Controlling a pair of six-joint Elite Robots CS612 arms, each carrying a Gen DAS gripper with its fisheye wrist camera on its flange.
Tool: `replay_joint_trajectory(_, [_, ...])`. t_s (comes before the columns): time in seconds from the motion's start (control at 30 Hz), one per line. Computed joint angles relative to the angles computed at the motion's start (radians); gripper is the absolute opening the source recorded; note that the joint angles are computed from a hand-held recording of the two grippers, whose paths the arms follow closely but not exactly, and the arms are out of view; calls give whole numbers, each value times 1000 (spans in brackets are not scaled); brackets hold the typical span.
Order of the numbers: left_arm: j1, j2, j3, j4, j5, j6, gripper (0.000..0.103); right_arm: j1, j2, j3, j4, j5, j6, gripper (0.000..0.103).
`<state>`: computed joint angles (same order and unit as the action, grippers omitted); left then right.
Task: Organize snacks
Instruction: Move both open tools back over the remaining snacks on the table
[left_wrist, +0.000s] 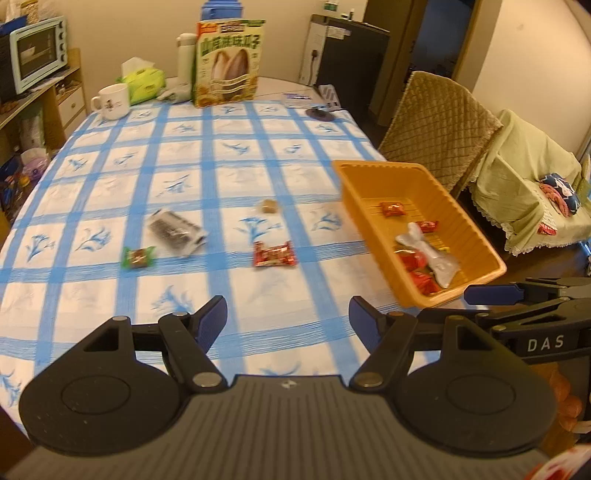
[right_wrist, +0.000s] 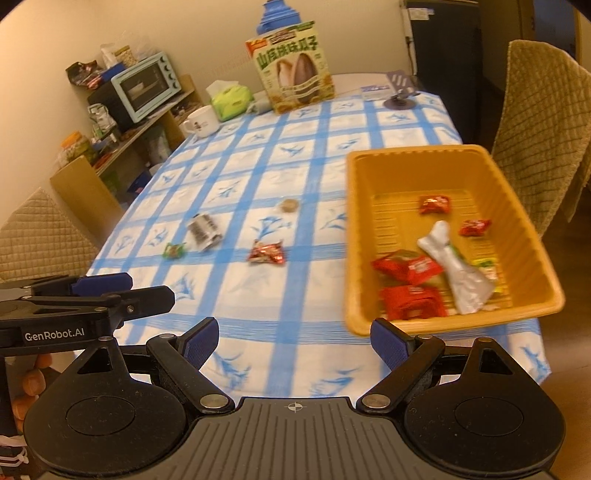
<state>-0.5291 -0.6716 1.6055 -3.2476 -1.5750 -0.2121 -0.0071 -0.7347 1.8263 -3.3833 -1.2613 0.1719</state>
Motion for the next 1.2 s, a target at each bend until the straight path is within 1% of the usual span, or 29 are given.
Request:
replay_joint_trajectory(0.33, [62,5,-2,25,-21,16,71,60,36,-78,49,-21,49,89])
replay_joint_trajectory(0.63, [112,27,-31,58,-54,64,70,102,75,-145,76,-51,97,89])
replay_joint_trajectory(0.9, [144,58,-75,92,-92,132,70,123,104,-183,80,-106,147,89])
replay_joint_trajectory(1.1, [160,83,-113,121,-112,190,69,136,127,-210,78,-148,183,89])
replay_joint_trajectory(1.2, [168,97,-136,141,-117,219,67,139,139,-225,79,-164,194,89])
